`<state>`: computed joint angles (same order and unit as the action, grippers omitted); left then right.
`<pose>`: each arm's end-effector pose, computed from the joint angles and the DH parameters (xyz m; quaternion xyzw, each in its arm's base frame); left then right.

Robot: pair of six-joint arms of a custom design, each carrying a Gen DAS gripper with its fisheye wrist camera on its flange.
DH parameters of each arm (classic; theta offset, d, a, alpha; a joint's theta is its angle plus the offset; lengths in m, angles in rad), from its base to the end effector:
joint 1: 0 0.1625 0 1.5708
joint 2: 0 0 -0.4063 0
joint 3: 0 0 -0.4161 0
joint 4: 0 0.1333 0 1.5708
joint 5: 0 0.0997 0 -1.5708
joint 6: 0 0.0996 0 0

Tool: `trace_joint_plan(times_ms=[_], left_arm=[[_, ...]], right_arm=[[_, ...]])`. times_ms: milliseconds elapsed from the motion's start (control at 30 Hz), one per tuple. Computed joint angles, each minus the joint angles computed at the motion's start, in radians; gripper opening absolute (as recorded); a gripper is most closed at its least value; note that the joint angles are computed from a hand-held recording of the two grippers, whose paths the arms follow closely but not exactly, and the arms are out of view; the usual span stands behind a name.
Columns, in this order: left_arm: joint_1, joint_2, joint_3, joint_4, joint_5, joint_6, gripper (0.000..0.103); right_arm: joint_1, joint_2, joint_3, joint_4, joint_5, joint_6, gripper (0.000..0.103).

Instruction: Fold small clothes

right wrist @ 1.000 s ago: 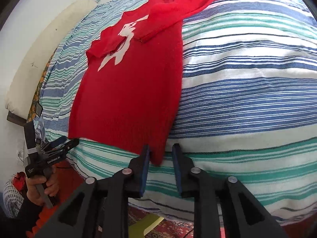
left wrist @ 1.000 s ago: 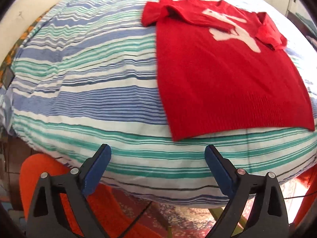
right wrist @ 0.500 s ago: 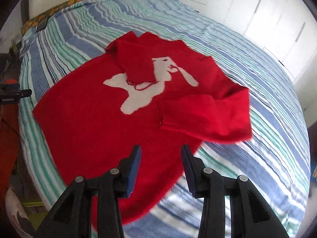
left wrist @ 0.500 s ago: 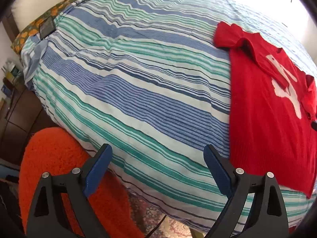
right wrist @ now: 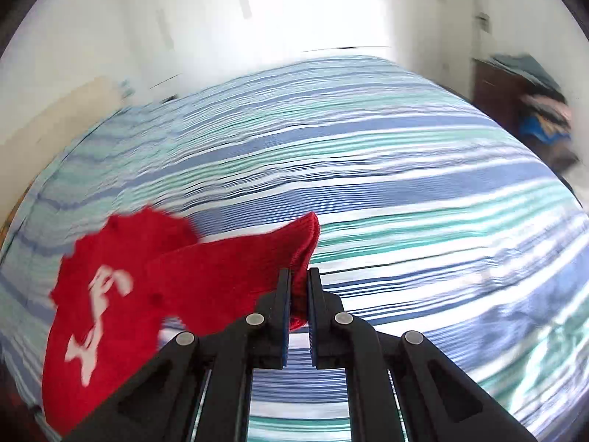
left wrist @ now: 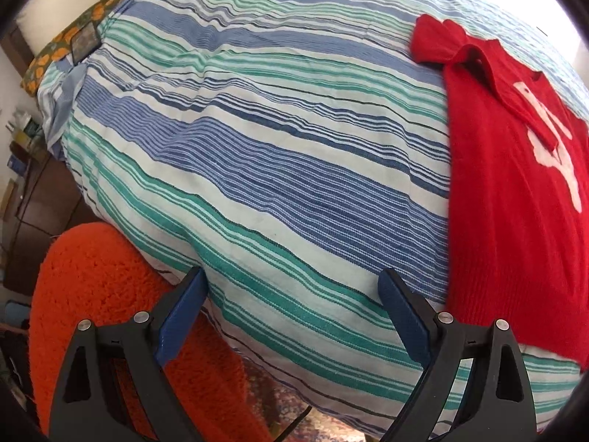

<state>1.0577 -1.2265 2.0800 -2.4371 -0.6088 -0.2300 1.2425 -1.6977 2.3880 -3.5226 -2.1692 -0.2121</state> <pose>-0.0636 -0.5508 0.1757 0.1221 0.8781 -0.1733 0.4290 -0.0489 -0.3828 0.3705 -0.2184 -0.7603 0.4796 0.3798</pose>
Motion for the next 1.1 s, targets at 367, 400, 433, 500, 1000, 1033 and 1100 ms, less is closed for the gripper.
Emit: trace_joint_plan(times_ms=[367, 400, 433, 500, 1000, 1033, 1100], left_arm=[[-0.009, -0.003, 0.009, 0.032, 0.01, -0.012, 0.094], [-0.008, -0.004, 0.008, 0.036, 0.009, -0.013, 0.094], [-0.007, -0.003, 0.007, 0.042, 0.007, -0.015, 0.094], [-0.004, 0.003, 0.0, 0.052, 0.006, -0.016, 0.095], [-0.266, 0.154, -0.02, -0.549, -0.119, 0.828, 0.094], [-0.27, 0.212, -0.046, -0.603, -0.146, 0.933, 0.094], [-0.278, 0.354, -0.089, -0.739, -0.154, 1.094, 0.092]], right_arm=[[-0.321, -0.16, 0.074, 0.181, 0.173, 0.202, 0.006], [-0.341, -0.161, 0.085, 0.183, 0.182, 0.22, 0.005], [-0.359, -0.159, 0.097, 0.171, 0.193, 0.229, 0.004], [-0.367, -0.153, 0.111, 0.144, 0.174, 0.228, 0.0], [0.037, -0.068, 0.305, -0.214, -0.043, 0.101, 0.058], [0.07, -0.006, 0.314, -0.265, -0.033, 0.111, 0.058], [0.122, 0.109, 0.329, -0.35, -0.033, 0.142, 0.058]])
